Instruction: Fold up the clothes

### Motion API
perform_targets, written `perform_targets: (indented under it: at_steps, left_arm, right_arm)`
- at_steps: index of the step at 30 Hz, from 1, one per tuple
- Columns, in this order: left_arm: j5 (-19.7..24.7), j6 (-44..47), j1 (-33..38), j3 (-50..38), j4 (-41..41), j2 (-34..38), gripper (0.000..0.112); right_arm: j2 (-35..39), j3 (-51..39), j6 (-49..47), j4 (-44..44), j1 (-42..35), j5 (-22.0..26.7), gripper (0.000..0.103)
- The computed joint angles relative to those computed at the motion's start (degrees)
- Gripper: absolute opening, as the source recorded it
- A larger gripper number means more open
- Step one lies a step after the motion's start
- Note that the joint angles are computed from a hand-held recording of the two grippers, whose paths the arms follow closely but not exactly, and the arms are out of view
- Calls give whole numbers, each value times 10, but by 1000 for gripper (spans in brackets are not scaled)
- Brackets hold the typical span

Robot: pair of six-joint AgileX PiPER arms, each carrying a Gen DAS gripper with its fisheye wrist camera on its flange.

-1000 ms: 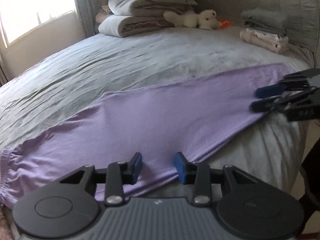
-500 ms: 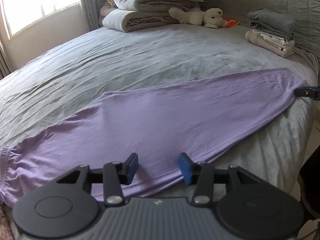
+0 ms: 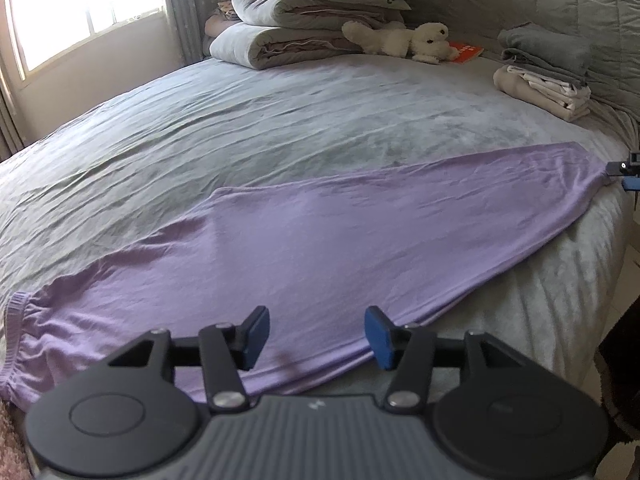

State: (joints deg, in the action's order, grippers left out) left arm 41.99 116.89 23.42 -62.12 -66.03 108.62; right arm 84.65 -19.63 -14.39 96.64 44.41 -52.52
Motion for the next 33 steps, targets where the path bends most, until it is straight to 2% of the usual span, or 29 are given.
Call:
perform_targets:
  at_steps: [7, 15, 16, 17, 18, 20, 24, 28, 33]
  left_arm:
    - [-10, 12, -8, 10, -6, -5, 54]
    - [-14, 12, -13, 10, -10, -4, 55]
    - [-13, 13, -13, 10, -12, -4, 55]
    - [-9, 12, -11, 10, -15, -3, 54]
    - [-4, 7, -9, 7, -15, -3, 55]
    - [12, -12, -4, -2, -12, 1, 54]
    - [58, -89, 8, -37, 5, 16, 54]
    - [141, -229, 19, -104, 35, 57, 54]
    - [241, -362, 27, -186, 50, 115, 52]
  right_arm:
    - [-12, 1, 30, -21, -31, 13, 53]
    - [0, -11, 9, -38, -66, 30, 53]
    - [9, -17, -4, -38, -69, 29, 48]
    - [20, -25, -24, -32, -66, 24, 34]
    - [28, -31, -40, -31, -64, 22, 26]
    - [34, -34, -45, -42, -63, 22, 10]
    - [30, -49, -68, -37, -36, -4, 10]
    - [42, -109, -167, -35, 7, -38, 10]
    - [95, -213, -289, -55, 29, -11, 10]
